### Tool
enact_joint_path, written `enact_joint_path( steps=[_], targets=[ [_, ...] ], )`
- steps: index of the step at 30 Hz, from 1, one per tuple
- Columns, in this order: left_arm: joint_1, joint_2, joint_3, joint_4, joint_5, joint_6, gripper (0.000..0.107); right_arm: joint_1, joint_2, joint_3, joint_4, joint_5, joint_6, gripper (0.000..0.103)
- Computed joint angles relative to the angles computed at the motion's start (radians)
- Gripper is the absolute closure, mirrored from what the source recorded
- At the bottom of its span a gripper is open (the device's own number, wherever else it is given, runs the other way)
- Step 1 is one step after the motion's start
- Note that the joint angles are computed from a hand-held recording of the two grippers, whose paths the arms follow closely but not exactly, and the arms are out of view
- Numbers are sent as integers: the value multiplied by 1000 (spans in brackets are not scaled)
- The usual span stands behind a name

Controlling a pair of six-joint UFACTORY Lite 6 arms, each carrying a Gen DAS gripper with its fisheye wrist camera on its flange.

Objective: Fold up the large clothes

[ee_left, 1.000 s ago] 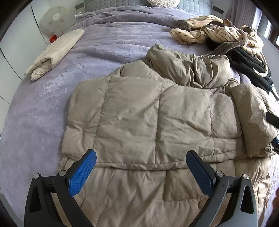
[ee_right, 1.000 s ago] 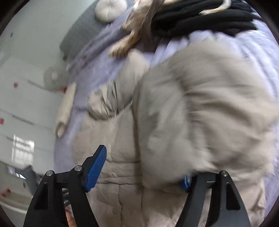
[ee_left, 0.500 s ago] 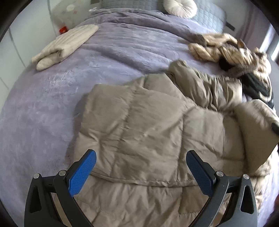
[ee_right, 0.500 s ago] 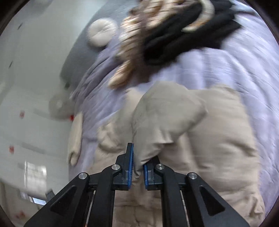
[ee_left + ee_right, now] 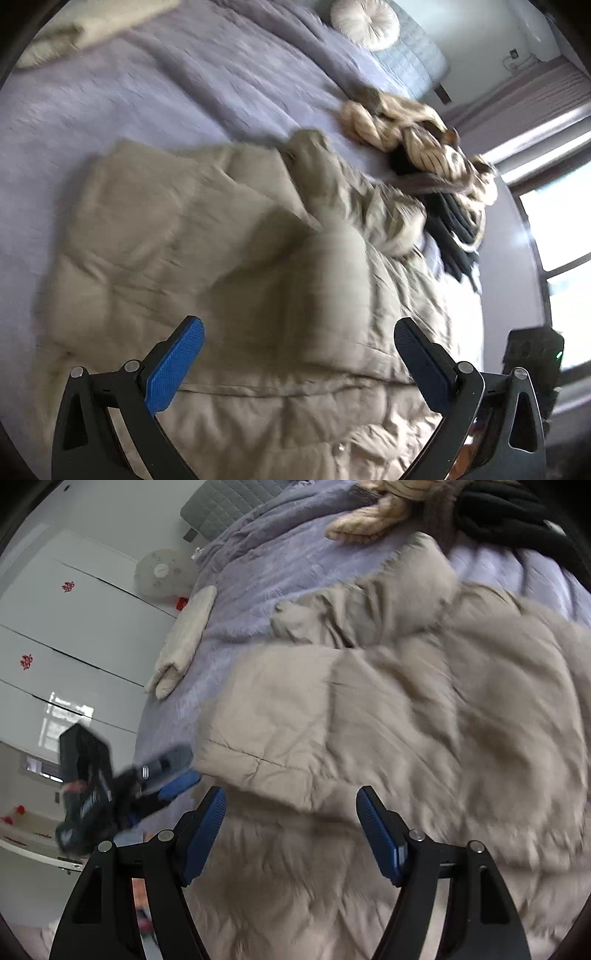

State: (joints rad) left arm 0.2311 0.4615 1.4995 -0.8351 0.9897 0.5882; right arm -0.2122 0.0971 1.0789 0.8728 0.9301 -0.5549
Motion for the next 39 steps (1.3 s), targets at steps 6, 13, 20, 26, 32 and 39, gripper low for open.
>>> enact_joint_path(
  steps=[6, 13, 20, 26, 32, 39],
  targets=[
    [-114, 155, 108, 61, 3, -28, 4, -392, -162, -238, -60, 121, -83, 26],
    [-210, 233, 234, 92, 2, -59, 62, -695, 18, -186, 120, 202, -185, 26],
    [-151, 72, 76, 39, -31, 26, 93, -683, 93, -38, 94, 105, -119, 98],
    [-132, 60, -42, 107, -101, 51, 90, -633, 193, -61, 109, -32, -159, 98],
    [-83, -39, -56, 296, -132, -43, 90, -694, 216, -26, 55, 73, -149, 83],
    [-102, -37, 75, 299, -82, -77, 90, -766, 88, 116, -27, 315, -253, 32]
  ],
)
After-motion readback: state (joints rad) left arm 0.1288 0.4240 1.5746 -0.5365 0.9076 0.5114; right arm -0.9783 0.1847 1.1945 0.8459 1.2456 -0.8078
